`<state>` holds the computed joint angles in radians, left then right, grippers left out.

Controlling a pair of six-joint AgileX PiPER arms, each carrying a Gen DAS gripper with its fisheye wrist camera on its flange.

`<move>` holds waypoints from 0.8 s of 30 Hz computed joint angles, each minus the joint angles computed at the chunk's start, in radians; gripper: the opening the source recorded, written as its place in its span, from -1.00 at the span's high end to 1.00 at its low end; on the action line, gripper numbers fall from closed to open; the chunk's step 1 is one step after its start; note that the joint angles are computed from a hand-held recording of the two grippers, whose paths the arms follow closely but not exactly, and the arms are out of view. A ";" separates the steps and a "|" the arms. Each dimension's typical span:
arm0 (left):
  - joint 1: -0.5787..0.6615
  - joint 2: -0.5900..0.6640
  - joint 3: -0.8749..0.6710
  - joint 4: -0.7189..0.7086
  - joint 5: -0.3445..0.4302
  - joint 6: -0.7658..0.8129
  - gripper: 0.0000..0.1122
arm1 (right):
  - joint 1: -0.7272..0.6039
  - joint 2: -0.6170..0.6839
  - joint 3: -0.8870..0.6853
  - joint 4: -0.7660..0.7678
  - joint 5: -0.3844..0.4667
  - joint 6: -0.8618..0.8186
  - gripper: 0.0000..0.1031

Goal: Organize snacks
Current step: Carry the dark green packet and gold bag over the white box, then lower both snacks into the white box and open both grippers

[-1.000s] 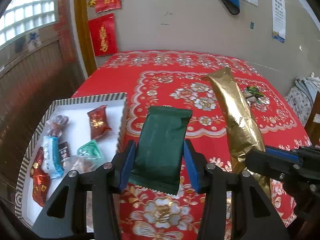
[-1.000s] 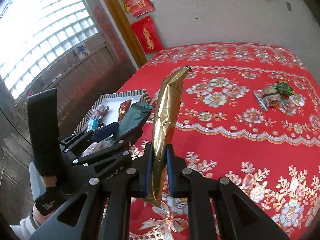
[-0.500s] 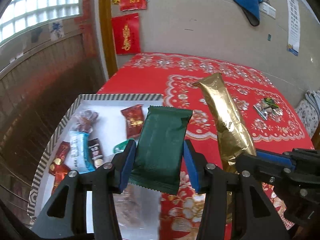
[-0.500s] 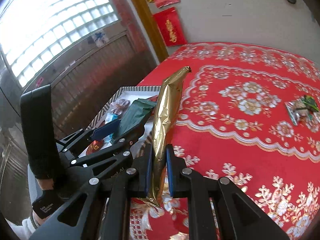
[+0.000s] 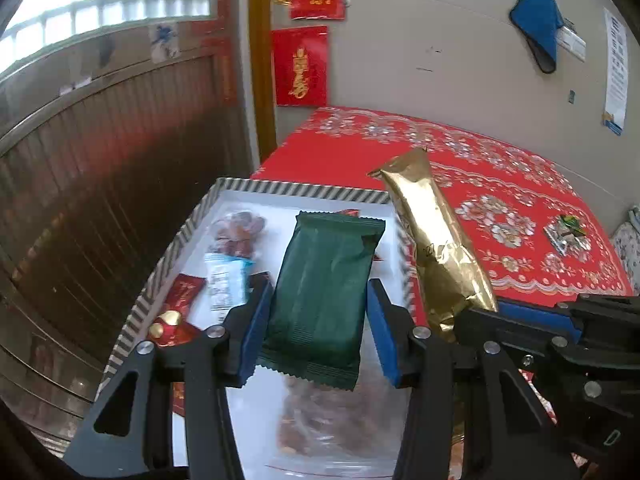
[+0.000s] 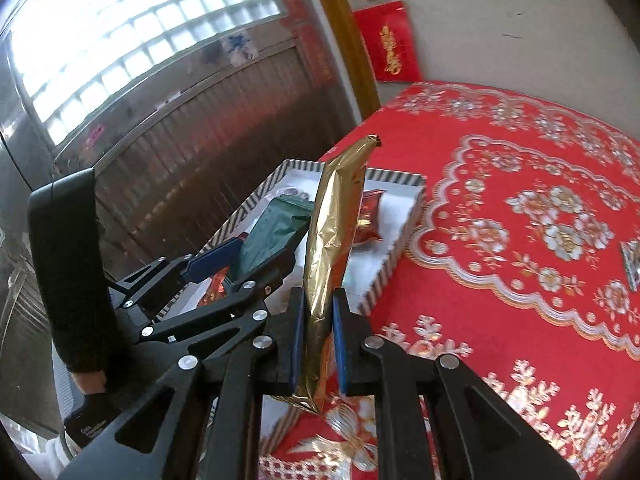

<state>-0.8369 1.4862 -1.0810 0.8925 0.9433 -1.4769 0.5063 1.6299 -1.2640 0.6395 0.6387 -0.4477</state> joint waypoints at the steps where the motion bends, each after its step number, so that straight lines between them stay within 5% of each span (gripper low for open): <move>1: 0.010 -0.011 0.014 -0.003 -0.003 0.001 0.11 | 0.010 0.010 -0.010 -0.005 0.002 0.006 0.77; 24: 0.125 -0.070 0.207 -0.031 -0.087 -0.029 0.13 | 0.099 0.193 -0.144 0.000 0.060 0.054 0.76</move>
